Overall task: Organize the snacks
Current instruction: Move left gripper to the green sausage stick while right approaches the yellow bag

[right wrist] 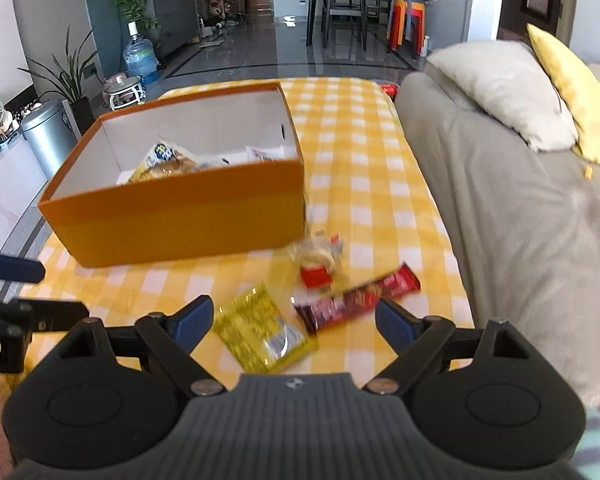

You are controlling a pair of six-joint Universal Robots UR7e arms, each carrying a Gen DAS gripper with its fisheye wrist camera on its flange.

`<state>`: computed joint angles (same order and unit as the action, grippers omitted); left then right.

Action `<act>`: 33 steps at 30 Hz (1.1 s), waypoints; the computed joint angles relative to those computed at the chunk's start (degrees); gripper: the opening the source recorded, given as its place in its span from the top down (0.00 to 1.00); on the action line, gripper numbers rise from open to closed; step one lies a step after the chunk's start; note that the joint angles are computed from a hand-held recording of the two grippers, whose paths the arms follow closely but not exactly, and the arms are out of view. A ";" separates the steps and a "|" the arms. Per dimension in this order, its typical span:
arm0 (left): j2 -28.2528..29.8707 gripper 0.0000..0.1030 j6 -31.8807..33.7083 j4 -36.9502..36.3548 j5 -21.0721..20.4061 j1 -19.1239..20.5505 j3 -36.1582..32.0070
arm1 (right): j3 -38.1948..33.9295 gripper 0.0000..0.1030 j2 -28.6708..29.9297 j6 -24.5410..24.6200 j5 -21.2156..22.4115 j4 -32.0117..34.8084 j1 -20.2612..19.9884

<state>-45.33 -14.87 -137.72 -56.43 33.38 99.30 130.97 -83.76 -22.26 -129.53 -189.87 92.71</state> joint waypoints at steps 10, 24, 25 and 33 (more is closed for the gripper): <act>1.47 0.30 -3.84 5.84 -3.27 1.31 0.51 | 3.98 0.18 -2.15 0.49 2.89 -0.54 -3.22; 6.11 0.53 -5.73 12.30 -1.45 3.30 -3.08 | 2.62 0.18 -0.13 1.82 3.83 1.87 -5.04; 6.26 0.54 -5.80 12.47 -1.59 3.42 -3.24 | 2.54 0.18 -0.05 1.87 3.99 1.93 -5.17; 6.95 0.70 -5.19 11.79 -3.17 4.08 -3.52 | 2.02 0.19 1.41 -0.64 5.55 0.99 -5.71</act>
